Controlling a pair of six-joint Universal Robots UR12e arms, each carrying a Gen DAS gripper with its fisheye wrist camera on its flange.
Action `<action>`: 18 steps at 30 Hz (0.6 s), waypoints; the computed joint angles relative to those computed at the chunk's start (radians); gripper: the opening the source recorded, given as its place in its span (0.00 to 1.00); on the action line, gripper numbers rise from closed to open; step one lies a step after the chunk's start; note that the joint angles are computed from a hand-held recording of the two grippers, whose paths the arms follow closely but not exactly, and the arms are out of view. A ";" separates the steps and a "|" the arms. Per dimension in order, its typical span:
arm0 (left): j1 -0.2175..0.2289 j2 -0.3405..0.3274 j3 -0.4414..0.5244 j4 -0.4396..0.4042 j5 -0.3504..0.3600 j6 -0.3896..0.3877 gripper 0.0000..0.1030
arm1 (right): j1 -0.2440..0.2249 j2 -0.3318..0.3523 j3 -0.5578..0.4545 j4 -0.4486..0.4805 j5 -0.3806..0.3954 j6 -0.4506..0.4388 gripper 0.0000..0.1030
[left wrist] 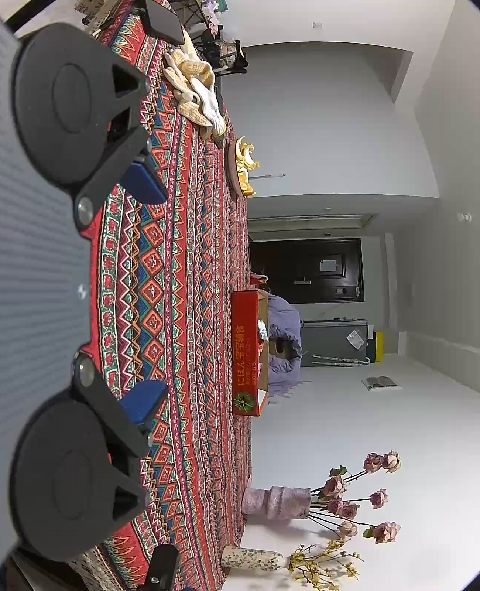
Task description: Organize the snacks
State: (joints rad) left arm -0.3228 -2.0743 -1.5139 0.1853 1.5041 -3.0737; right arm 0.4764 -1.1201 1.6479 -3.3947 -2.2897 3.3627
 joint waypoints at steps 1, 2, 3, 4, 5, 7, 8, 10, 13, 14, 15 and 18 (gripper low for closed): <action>0.000 0.000 0.000 0.001 -0.002 -0.001 1.00 | 0.000 0.001 -0.001 -0.001 -0.002 0.000 1.00; 0.001 0.000 0.000 0.001 -0.005 -0.001 1.00 | 0.000 0.001 -0.001 -0.004 -0.004 -0.001 1.00; 0.001 0.000 0.000 0.000 -0.006 -0.001 1.00 | 0.001 0.002 -0.001 -0.007 -0.006 -0.002 1.00; 0.001 0.001 0.000 -0.002 -0.006 -0.002 1.00 | 0.001 0.003 -0.001 -0.006 -0.009 -0.001 1.00; 0.001 0.001 0.000 -0.004 -0.007 -0.004 1.00 | 0.001 0.002 -0.001 -0.005 -0.010 0.001 1.00; 0.002 0.002 0.001 -0.010 -0.009 -0.009 1.00 | 0.001 0.002 0.000 -0.005 -0.008 0.003 1.00; 0.002 0.002 0.000 -0.008 -0.009 -0.010 1.00 | 0.001 0.002 0.000 -0.005 -0.008 0.002 1.00; 0.002 0.001 0.001 -0.003 -0.007 -0.008 1.00 | 0.001 0.002 -0.001 -0.002 -0.007 0.002 1.00; 0.001 0.000 -0.001 0.005 -0.003 -0.007 1.00 | 0.000 0.002 -0.002 -0.002 -0.002 -0.001 1.00; 0.000 0.000 -0.001 0.009 -0.001 -0.006 1.00 | 0.001 0.002 -0.002 -0.001 -0.003 -0.002 1.00; 0.000 -0.001 -0.002 0.012 0.001 -0.004 1.00 | 0.001 0.002 -0.002 -0.001 -0.003 -0.002 1.00; -0.001 -0.002 -0.002 0.018 0.004 -0.004 1.00 | 0.001 0.003 -0.003 -0.003 -0.003 -0.002 1.00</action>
State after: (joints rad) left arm -0.3239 -2.0761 -1.5163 0.2034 1.5078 -3.0778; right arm 0.4771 -1.1175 1.6452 -3.3974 -2.2932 3.3605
